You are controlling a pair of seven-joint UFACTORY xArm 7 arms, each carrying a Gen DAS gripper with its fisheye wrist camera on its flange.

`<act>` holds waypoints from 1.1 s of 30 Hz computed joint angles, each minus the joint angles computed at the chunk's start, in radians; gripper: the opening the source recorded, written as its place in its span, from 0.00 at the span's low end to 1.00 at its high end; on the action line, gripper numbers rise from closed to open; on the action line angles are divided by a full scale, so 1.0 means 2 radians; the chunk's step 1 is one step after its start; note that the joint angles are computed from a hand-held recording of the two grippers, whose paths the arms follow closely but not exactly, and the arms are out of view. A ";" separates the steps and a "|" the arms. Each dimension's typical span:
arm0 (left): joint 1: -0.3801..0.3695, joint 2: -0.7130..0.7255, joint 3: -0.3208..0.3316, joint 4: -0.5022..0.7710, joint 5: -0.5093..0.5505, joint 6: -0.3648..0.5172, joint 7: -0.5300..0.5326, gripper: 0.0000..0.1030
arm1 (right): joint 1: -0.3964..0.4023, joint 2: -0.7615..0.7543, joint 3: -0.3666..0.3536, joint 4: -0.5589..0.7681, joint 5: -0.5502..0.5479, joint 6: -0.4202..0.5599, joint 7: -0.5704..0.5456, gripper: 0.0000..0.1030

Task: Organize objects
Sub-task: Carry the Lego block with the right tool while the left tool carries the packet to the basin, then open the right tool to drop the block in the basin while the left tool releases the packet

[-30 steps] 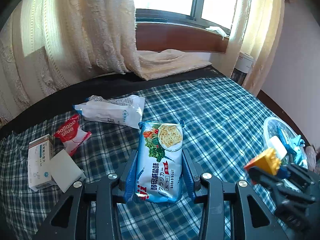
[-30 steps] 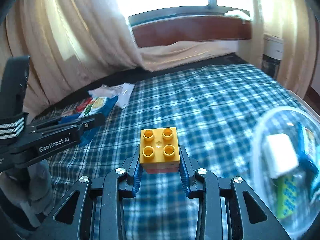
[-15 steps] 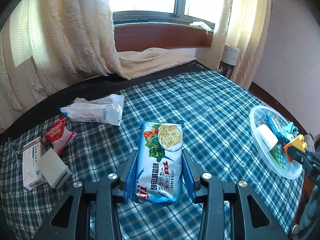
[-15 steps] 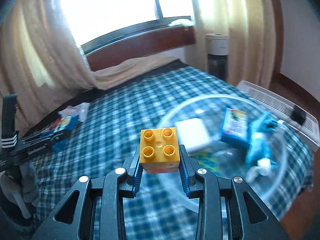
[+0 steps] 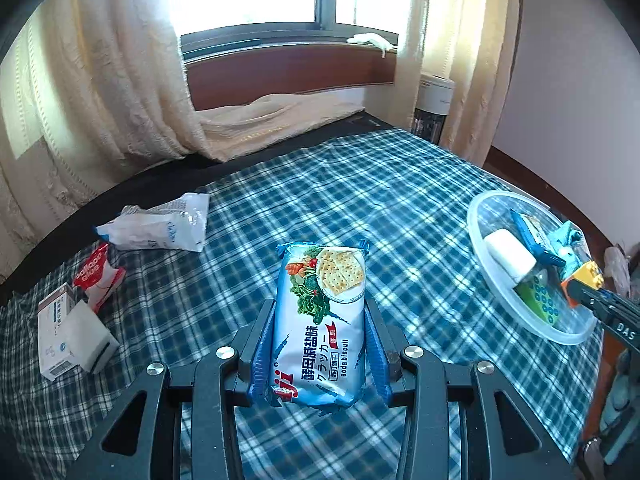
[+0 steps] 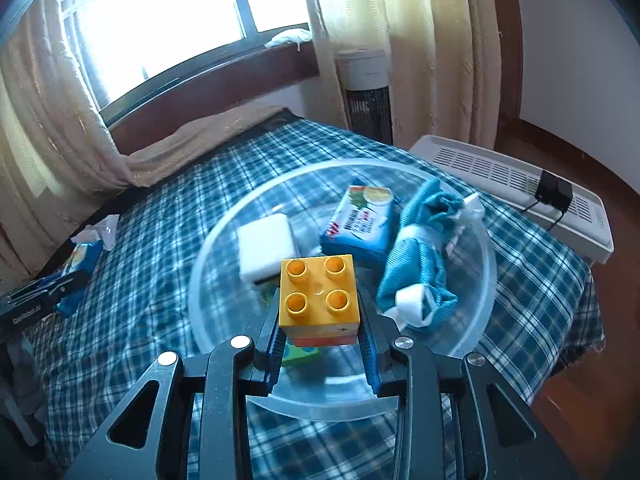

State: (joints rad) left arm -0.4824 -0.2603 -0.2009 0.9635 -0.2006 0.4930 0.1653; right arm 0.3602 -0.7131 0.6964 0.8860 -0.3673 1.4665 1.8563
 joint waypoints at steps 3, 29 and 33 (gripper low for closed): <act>-0.002 0.000 -0.006 0.003 0.006 0.003 -0.007 0.43 | 0.006 -0.009 -0.004 -0.010 0.005 -0.004 0.004 0.33; -0.044 0.075 -0.053 0.087 0.070 0.023 -0.069 0.43 | -0.015 -0.067 0.031 -0.011 0.003 -0.007 -0.024 0.38; -0.054 0.102 -0.061 0.116 0.092 0.027 -0.086 0.43 | -0.016 -0.087 0.032 -0.022 0.009 -0.010 -0.030 0.38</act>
State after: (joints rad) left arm -0.5910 -0.0571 -0.3219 1.1959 -0.0168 0.5478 -0.0061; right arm 0.3274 -0.8881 0.7604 0.8428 -0.3503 1.4462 1.7957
